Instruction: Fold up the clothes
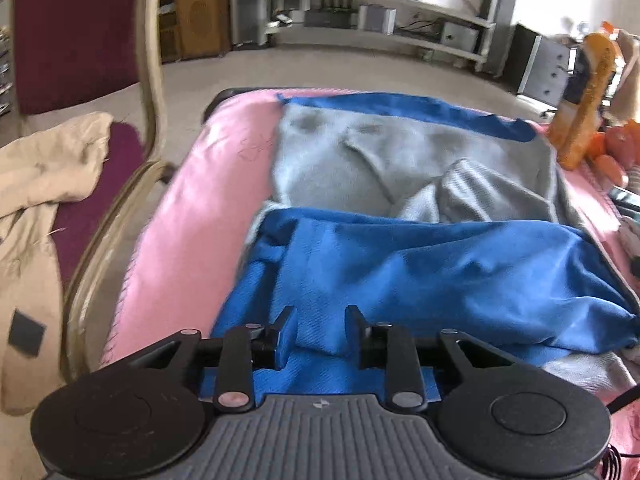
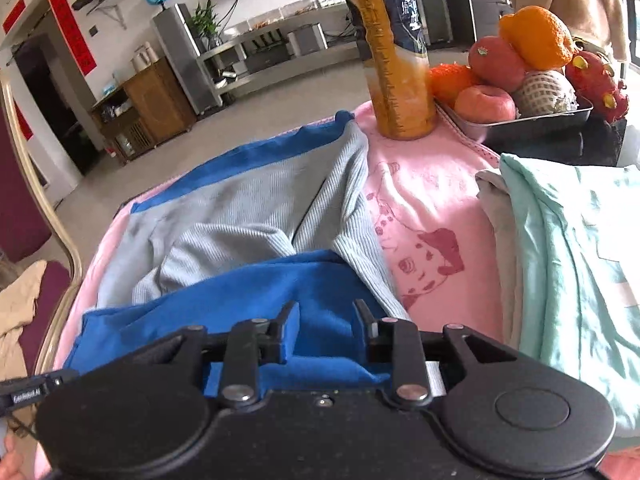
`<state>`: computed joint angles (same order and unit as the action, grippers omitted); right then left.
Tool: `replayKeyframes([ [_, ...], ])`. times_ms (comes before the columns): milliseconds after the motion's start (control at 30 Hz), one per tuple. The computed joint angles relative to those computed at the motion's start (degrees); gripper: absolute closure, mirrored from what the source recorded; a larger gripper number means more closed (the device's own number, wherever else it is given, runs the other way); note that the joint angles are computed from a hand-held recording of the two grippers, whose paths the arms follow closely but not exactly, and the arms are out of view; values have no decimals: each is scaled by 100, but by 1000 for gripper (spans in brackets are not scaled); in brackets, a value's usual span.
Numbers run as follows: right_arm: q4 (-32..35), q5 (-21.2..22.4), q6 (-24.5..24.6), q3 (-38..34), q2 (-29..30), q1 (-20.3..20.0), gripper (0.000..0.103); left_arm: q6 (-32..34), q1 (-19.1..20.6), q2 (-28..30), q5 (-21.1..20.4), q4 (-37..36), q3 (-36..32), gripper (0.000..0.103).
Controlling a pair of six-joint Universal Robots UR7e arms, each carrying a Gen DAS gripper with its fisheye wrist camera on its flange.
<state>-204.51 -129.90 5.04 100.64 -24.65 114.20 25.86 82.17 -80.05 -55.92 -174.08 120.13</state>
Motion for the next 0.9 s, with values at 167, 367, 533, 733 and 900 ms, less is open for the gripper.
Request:
replayKeyframes([
  [167,510,547,-37,-44,7,-52,77,103,42,12,-347,396,7,85],
  [367,1370,604,-170,-305,129,-30,77,269,28,366,175,132,-24,84],
  [533,1277,463,-83,-280,127,-26,77,696,-42,609,721,-452,-16,75],
  [733,1214,461,42,-172,54,-84,77,589,-65,588,867,-387,-30,74],
  [900,1587,304,2,-307,121,-92,77,498,-45,576,866,-290,-62,74],
])
